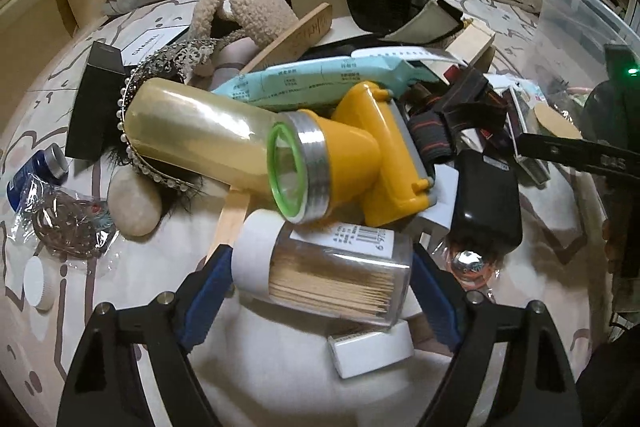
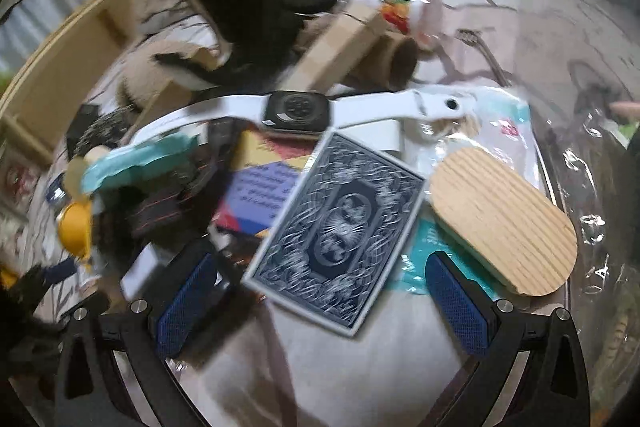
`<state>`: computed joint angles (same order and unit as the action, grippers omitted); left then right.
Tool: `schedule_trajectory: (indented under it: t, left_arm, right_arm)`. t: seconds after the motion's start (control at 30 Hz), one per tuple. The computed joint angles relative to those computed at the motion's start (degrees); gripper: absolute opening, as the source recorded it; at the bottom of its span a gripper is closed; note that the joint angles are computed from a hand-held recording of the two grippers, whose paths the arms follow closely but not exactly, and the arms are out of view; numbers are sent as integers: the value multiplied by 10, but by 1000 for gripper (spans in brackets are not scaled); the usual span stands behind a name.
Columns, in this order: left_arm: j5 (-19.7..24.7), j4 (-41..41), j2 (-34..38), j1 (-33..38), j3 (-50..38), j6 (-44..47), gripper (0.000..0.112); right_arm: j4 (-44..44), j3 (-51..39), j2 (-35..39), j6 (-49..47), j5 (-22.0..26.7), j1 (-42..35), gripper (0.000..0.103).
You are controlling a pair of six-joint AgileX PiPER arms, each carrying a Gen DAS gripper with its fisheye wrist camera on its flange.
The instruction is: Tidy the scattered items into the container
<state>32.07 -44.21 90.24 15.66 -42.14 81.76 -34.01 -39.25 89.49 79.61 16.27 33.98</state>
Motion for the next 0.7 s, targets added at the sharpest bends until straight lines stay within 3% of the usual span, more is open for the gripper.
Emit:
schedule_trajectory:
  t: [0.13,0.3,0.37,0.43,0.7]
  left_arm:
    - [5,-5,-1,7,-1,4,86]
    - [18,-16,-6,20,-1,5,86]
    - [24,-21,-10,24,1,8,86]
    - [34,-24,-13,29,1,8,86]
    - [67,-32,-11,49,-9,11,84]
  right_arm:
    - [6,-2,11,12,-8,-19,103]
    - [-24,-17,21,43,21,1,103]
    - [-19,-15,17,29,15,4,96]
    - [-8,-14,10,2,6,5,79]
    - [47,-8,-13,-110,55,60,67]
